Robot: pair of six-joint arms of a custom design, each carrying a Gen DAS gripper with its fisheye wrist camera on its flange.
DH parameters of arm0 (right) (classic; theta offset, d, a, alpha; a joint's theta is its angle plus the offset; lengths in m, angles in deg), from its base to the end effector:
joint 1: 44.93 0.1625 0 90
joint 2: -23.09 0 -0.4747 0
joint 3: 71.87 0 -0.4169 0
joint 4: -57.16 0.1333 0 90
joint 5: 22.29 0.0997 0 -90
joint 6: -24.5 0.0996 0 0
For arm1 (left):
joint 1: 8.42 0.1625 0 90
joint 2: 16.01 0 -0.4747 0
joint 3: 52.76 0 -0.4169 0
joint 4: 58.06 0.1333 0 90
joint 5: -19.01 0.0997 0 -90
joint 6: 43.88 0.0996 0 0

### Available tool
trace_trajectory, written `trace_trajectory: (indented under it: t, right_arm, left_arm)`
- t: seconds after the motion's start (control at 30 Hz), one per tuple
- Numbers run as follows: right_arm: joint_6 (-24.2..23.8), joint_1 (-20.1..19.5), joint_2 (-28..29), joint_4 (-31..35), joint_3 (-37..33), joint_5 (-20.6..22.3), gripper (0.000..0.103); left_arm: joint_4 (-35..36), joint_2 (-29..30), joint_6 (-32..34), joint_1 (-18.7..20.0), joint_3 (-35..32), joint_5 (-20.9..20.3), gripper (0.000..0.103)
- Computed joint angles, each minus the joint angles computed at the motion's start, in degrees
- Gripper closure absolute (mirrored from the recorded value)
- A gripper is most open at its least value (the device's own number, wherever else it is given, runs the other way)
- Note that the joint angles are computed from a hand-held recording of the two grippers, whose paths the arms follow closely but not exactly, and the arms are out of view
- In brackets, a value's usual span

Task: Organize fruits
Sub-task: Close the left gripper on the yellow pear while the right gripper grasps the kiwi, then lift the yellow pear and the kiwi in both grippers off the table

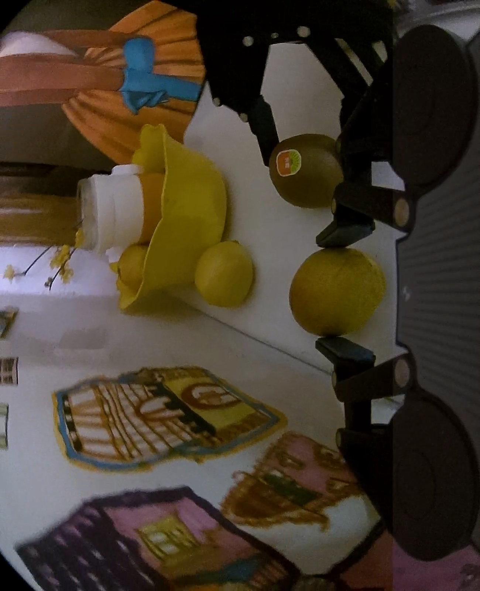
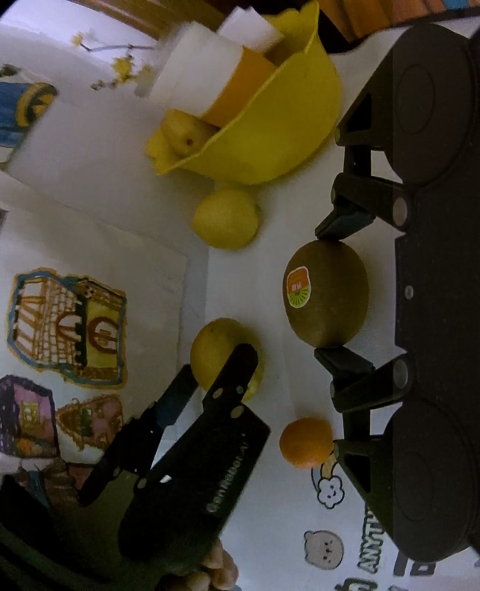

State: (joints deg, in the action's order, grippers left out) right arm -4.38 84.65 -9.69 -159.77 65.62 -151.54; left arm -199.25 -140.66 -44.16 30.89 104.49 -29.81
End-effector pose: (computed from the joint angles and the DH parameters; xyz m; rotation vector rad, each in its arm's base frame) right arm 0.3184 -0.2748 -0.0174 1.2312 -2.1133 0.5581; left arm -0.0285 -0.2804 0.2891 0.9321 2.3438 -0.7789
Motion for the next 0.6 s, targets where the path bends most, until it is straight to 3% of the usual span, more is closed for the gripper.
trace_trajectory:
  t: [0.1, 0.37, 0.6]
  right_arm:
    - [-1.41, 0.21, 1.34, -5.35, 0.63, -0.35, 0.039]
    - [-0.47, 1.34, 0.44, -10.91, 2.12, -1.01, 0.039]
    - [1.86, 1.92, -1.04, -10.75, 3.35, -1.68, 0.039]
  left_arm:
    - [-1.88, 0.94, -1.29, 0.94, -0.12, -1.12, 0.047]
    - [-3.93, -0.69, -2.01, 2.49, -0.12, -5.63, 0.048]
    - [0.81, -2.86, -3.46, -0.55, 0.33, -3.53, 0.048]
